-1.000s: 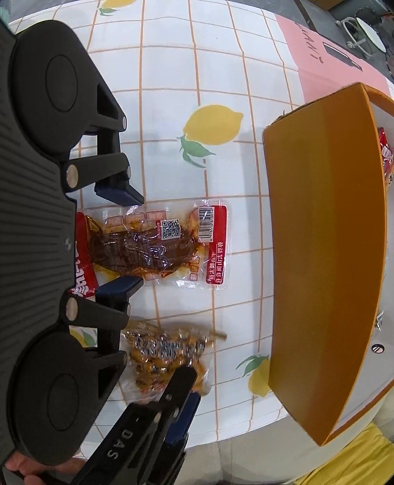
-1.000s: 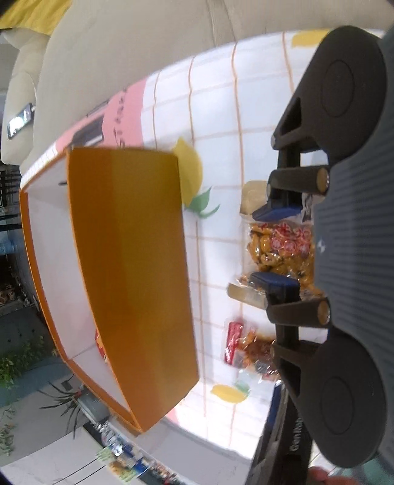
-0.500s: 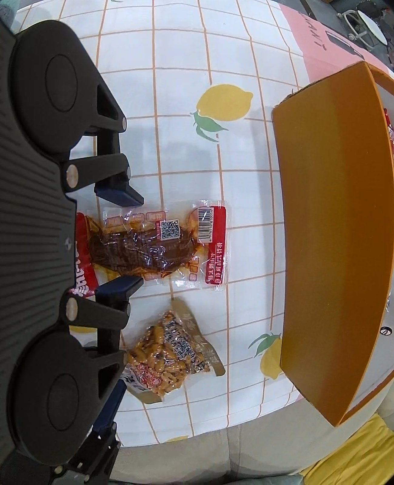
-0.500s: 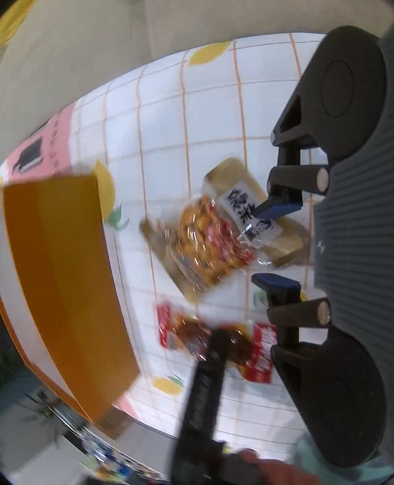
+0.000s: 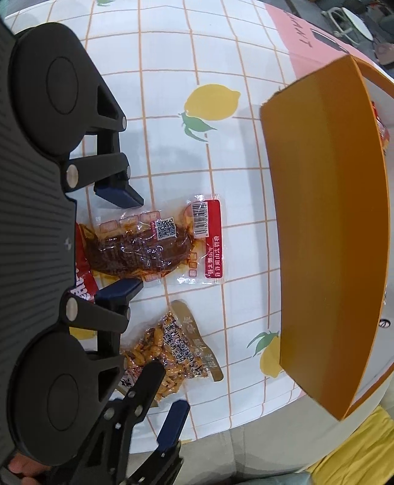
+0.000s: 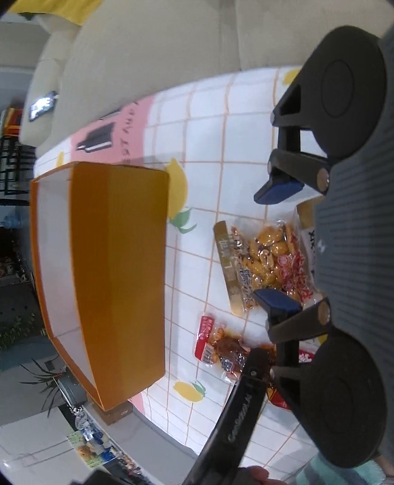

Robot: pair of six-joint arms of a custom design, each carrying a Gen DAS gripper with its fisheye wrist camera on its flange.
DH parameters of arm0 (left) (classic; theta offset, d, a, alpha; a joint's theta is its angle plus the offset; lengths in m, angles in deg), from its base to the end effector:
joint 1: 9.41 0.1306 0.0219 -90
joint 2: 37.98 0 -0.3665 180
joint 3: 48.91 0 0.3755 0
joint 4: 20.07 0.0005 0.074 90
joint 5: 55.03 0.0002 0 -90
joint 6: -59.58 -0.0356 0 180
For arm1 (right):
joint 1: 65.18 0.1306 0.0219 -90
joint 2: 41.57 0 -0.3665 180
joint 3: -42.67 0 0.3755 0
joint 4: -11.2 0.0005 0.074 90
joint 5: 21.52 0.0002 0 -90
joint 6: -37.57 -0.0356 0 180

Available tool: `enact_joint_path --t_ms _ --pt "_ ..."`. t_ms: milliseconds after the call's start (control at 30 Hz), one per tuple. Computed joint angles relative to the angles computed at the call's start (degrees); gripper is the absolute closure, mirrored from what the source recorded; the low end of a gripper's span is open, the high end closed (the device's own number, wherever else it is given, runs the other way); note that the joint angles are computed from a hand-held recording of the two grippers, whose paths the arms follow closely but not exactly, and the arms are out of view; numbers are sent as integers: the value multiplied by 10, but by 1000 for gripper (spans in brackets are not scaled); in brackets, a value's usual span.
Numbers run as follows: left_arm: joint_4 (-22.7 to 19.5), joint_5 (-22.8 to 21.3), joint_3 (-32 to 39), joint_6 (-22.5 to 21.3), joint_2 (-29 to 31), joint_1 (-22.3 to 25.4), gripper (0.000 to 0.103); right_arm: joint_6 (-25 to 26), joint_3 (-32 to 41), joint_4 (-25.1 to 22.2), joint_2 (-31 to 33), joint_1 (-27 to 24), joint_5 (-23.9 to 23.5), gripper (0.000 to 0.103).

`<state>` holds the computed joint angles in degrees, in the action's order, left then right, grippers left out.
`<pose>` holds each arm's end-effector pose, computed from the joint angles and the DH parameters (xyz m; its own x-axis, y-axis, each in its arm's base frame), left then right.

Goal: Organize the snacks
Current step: 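Grasp the braised meat packet with the left tool while the right tool grasps the peanut snack bag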

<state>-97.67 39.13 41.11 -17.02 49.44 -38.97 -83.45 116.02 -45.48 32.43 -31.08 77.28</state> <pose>0.3540 -0.2043 0.4079 -0.9351 0.2646 -0.2355 0.2998 0.9454 -0.1281 0.2974 0.1942 0.3866 -0.8476 0.0411 -0.5290 -0.0570 0.9842 0.1678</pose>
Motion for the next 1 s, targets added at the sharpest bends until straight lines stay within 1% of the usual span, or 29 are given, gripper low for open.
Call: enact_joint_path --t_ms 33,67,267,300,367,600,700,733,767,800,833,867,900,1000 --pt "2 -3 -1 -4 -1 -1 40 -8 -7 13 -2 -1 -3 39" --pt "4 -6 -1 -8 -1 -3 40 -12 -12 21 -4 -4 -10 38" --pt "21 -24 -5 -34 0 -14 40 -44 -32 54 -12 -13 -46 36" --pt "24 -29 -6 -38 0 -17 40 -41 -31 55 -10 -9 -41 36" --pt "29 -36 -8 -45 0 -20 40 -41 -30 55 -9 -5 -40 33" --pt "43 -46 -13 -51 -1 -25 40 -49 -34 58 -12 5 -34 34" --pt "46 -47 -13 -53 -1 -26 40 -47 -35 58 -15 8 -42 41" --pt "46 -48 -13 -53 -1 -27 39 -48 -36 60 -16 8 -50 47" --pt "46 -48 -13 -53 0 -27 39 -56 -39 66 -19 6 -63 57" --pt "46 -47 -12 -53 0 -27 39 -72 -42 72 -22 2 -79 61" --pt "46 -47 -12 -54 0 -27 39 -93 -48 82 -26 -4 -98 71" --pt "45 -47 -12 -54 0 -27 39 -105 -50 85 -27 -5 -104 71" --pt "46 -47 -12 -54 0 -26 39 -108 -51 86 -28 -2 -99 72" --pt "47 -47 -12 -54 0 -26 40 -99 -41 74 -24 12 -85 72"
